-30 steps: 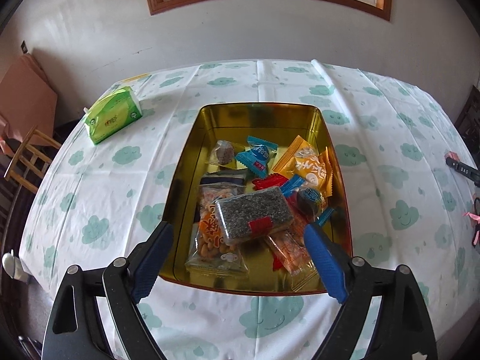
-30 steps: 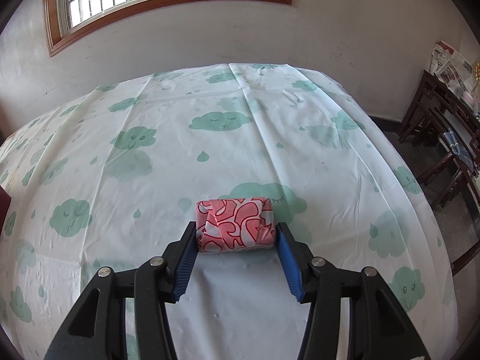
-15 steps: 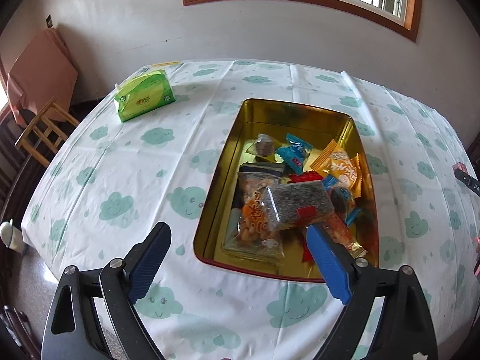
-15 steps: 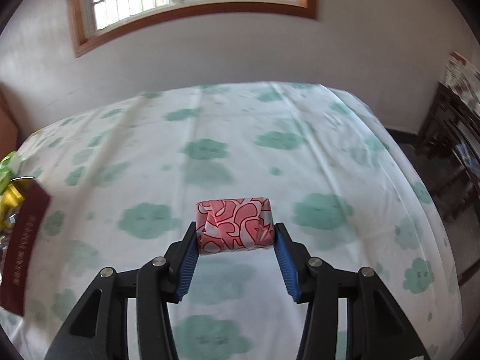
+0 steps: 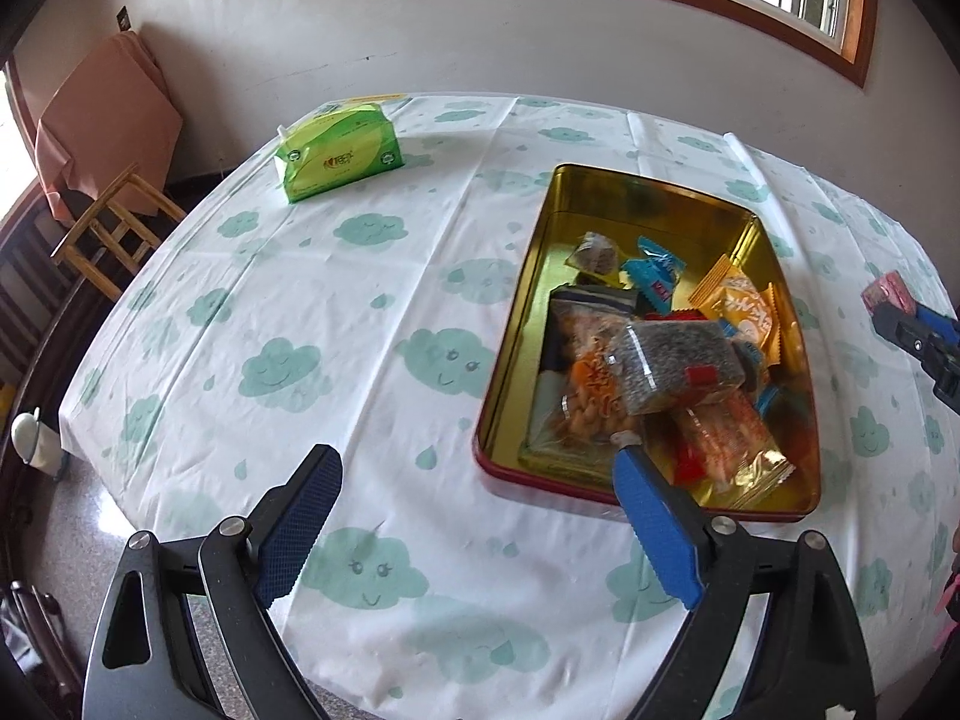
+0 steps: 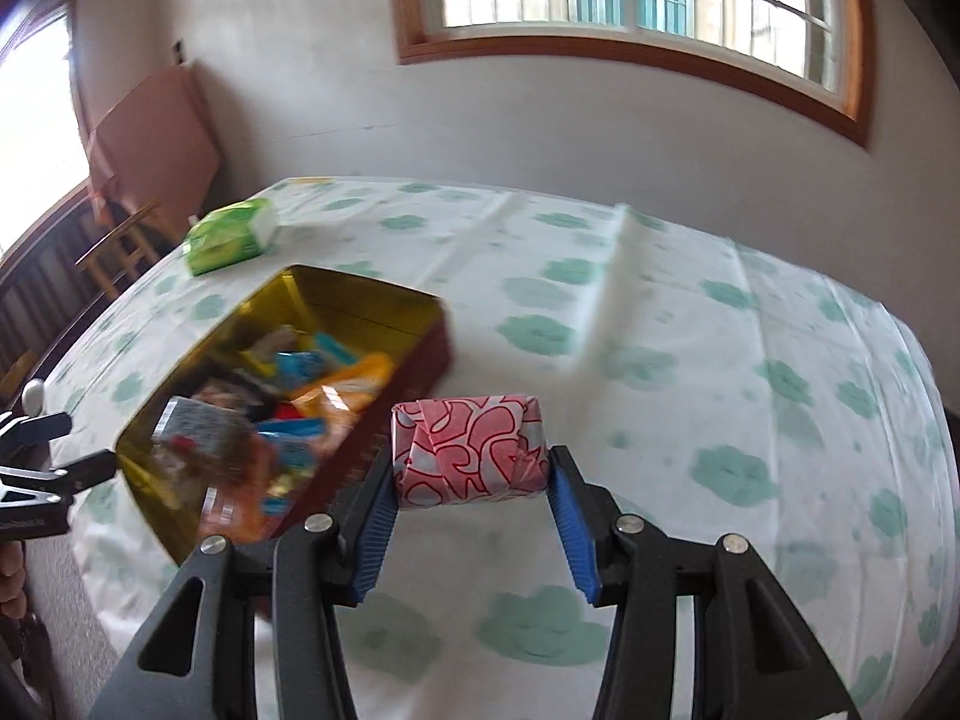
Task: Organize snacks
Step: 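Carry the pink cake into the tin and open the right gripper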
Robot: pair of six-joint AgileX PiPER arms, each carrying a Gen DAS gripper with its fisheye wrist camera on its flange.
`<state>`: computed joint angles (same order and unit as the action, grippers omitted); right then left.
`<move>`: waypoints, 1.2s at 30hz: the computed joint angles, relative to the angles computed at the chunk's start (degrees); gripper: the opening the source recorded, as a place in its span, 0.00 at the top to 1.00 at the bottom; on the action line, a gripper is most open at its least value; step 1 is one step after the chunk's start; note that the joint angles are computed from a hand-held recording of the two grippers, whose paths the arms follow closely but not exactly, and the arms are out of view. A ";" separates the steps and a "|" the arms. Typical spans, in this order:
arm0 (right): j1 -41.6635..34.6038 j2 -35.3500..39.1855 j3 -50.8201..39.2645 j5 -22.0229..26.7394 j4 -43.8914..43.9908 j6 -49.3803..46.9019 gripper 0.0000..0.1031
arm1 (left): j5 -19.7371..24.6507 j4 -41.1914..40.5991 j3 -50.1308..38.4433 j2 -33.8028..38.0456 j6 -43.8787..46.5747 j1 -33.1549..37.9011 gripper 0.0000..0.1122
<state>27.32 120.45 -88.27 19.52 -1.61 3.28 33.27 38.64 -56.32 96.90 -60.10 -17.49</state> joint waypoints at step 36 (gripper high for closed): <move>12.60 19.21 -29.24 19.42 -8.23 9.13 0.52 | -2.63 -0.37 4.57 -2.84 0.30 4.95 0.20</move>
